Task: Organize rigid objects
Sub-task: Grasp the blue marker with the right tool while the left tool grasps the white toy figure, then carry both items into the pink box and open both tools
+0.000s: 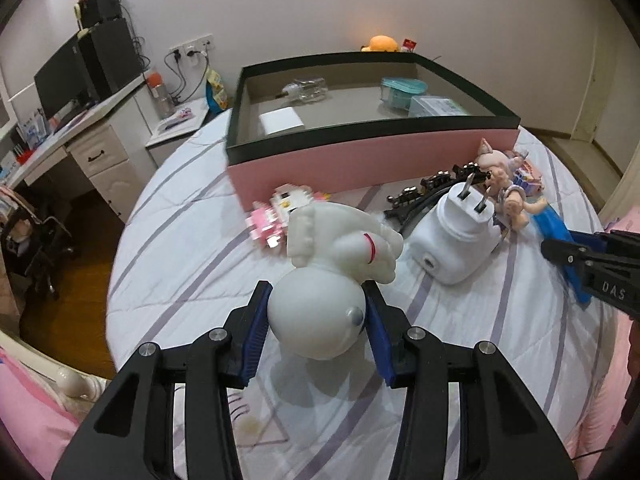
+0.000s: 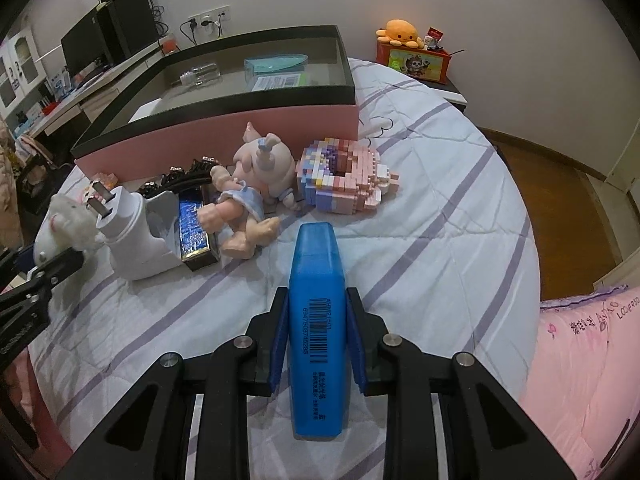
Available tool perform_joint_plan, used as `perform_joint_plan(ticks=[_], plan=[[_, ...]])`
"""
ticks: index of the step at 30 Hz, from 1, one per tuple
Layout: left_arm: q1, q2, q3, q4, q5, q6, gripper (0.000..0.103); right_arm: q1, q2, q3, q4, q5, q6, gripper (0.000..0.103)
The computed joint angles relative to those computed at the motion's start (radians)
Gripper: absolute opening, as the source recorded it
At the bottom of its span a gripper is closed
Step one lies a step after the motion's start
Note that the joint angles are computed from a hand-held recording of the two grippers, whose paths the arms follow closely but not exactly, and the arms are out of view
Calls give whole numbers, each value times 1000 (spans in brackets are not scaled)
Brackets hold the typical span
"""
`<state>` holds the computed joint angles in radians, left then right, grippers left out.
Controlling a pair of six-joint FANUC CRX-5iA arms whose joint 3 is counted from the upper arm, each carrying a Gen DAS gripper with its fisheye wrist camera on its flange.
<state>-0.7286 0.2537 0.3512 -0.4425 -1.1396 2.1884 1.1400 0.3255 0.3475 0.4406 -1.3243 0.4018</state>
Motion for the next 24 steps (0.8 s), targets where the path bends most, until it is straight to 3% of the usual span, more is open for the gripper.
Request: perform_joint_plan(ticks=[6, 12, 24], plan=[[-4, 0, 9, -22, -28, 35, 46, 2, -14, -7, 11, 14, -24, 27], [-32, -15, 25, -77, -39, 76, 46, 31, -44, -25, 99, -3, -67, 27], [-182, -114, 57, -373, -102, 232, 46, 153, -95, -36, 405, -15, -146, 27]])
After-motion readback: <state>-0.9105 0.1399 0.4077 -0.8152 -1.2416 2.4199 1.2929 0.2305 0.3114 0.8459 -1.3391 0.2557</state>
